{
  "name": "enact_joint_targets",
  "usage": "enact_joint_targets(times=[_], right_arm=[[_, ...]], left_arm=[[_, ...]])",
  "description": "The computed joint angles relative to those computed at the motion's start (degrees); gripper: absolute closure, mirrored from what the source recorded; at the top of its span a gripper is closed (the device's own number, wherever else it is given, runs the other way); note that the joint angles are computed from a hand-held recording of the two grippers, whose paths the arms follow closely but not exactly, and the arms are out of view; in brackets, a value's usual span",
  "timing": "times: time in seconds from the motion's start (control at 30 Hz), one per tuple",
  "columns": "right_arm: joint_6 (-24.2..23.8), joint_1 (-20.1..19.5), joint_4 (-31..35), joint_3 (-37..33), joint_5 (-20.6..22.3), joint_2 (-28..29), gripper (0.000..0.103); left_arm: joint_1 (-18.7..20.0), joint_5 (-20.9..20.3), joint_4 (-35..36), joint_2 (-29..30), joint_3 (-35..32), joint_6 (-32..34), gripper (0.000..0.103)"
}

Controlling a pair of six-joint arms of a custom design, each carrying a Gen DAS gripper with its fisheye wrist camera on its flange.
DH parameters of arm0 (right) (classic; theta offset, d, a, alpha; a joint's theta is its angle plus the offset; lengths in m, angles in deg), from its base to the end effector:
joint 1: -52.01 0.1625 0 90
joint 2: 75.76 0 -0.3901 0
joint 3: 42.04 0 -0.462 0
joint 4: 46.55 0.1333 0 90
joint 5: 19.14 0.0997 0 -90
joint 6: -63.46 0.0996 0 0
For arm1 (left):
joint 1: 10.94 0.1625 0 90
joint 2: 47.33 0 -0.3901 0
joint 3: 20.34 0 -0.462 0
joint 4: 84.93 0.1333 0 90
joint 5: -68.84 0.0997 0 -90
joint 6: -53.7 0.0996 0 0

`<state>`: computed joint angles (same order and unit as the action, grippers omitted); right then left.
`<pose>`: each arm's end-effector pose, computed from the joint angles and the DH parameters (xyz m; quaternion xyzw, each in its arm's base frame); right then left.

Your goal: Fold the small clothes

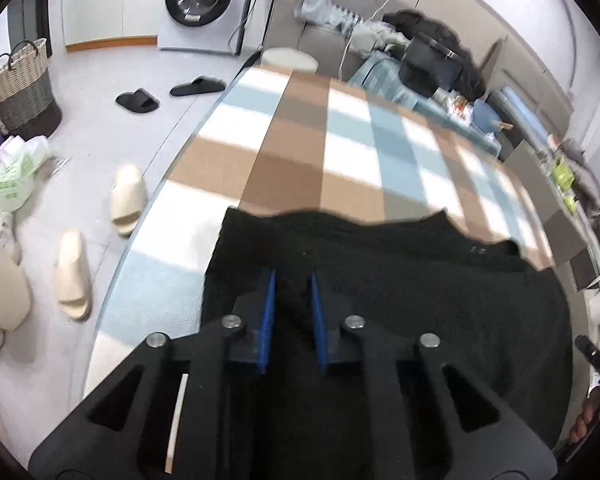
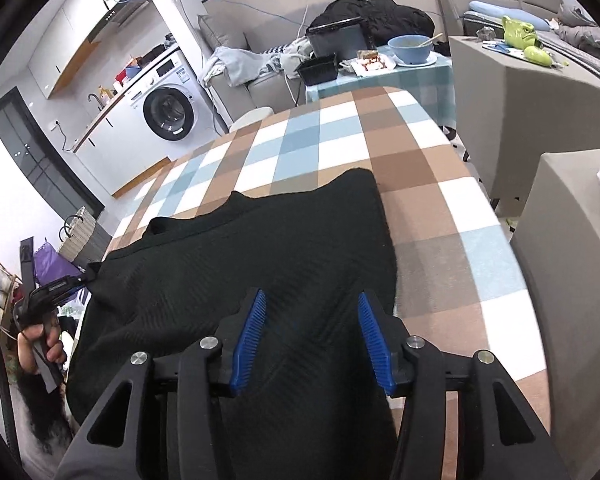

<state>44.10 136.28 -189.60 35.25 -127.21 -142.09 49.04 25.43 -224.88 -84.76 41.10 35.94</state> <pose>0.0272 -0.7541 0.4285 0.0534 -0.9219 0.3143 0.2201 -0.2479 -0.8401 0.1937 0.0073 0.8994 -0.3446 0.2689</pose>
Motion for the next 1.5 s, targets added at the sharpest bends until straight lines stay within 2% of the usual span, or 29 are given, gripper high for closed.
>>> enact_joint_targets(times=[0.2,0.3,0.37,0.47,0.5,0.53,0.57,0.7,0.83,0.93,1.03,1.07,1.13,1.2,1.23,1.3,1.33,1.37,1.4,1.43,1.5], right_arm=[[0.7,0.1,0.1,-0.2,-1.2,0.3,0.054],[1.3,-0.1,0.3,-0.8,-0.6,0.5,0.054],[1.9,-0.2,0.2,-0.8,-0.1,0.5,0.054],[2.2,-0.2,0.0,-1.5,-0.2,1.1,0.054],[2.2,-0.3,0.1,-1.7,-0.3,1.2,0.054],[2.4,-0.3,0.0,-1.9,-0.5,1.4,0.054],[2.7,-0.5,0.1,-2.3,-0.3,1.5,0.054],[4.2,-1.3,2.6,-5.2,-0.1,2.7,0.054],[6.3,-2.3,5.4,-10.9,1.6,6.0,0.054],[12.0,-3.7,9.3,-16.6,5.0,9.5,0.054],[13.7,-3.9,9.9,-20.6,4.2,12.8,0.057],[13.8,-3.8,10.3,-21.8,3.8,13.7,0.062],[12.1,-3.7,11.5,-23.4,4.7,15.0,0.071],[8.6,-3.3,11.0,-23.5,5.8,15.4,0.096],[5.9,-3.3,8.9,-21.8,8.2,14.3,0.096],[0.0,-3.7,0.9,-15.1,17.6,10.0,0.097],[-2.6,-3.6,-3.7,-12.0,19.8,8.1,0.097],[-4.0,-3.3,-7.9,-10.1,19.6,7.2,0.097],[-4.1,-2.8,-11.3,-9.4,16.9,7.2,0.097],[-3.4,-2.0,-12.4,-10.4,11.9,8.2,0.097],[-1.6,-1.3,-10.2,-13.3,5.4,10.4,0.097]], left_arm=[[-0.7,-1.5,-9.1,0.9,-1.6,8.0,0.098],[-1.0,-0.7,-10.6,2.3,-4.3,10.3,0.098],[-0.5,0.1,-8.3,3.8,-7.1,9.7,0.097],[0.8,4.2,7.0,6.5,-12.6,1.7,0.092],[1.2,3.9,10.4,7.2,-14.0,-0.2,0.088],[1.6,2.8,11.7,6.8,-13.4,-1.6,0.086],[1.7,2.1,10.6,6.1,-12.2,-1.7,0.079],[1.3,-0.6,4.9,1.8,-5.4,-0.8,0.047],[0.6,-0.3,3.6,-2.0,0.2,-2.1,0.043],[0.6,-1.1,4.2,-5.2,4.6,-4.7,0.043],[0.5,-1.5,4.3,-7.6,8.3,-6.5,0.043],[0.5,-1.5,4.5,-8.2,9.1,-7.0,0.043],[0.6,-1.5,5.1,-8.7,10.0,-7.7,0.043],[0.6,-1.4,5.1,-9.1,10.8,-7.9,0.043],[0.5,-1.2,5.1,-9.4,11.3,-8.1,0.043],[0.5,-1.1,4.8,-9.9,12.0,-8.2,0.043],[0.5,-0.9,4.8,-10.0,12.3,-8.3,0.043],[0.6,-0.6,4.8,-9.9,12.2,-8.2,0.043],[0.6,-0.2,4.8,-9.8,12.1,-8.0,0.043],[0.7,0.2,4.7,-9.6,12.0,-7.8,0.043],[0.8,0.5,5.2,-9.2,11.5,-8.2,0.043]])
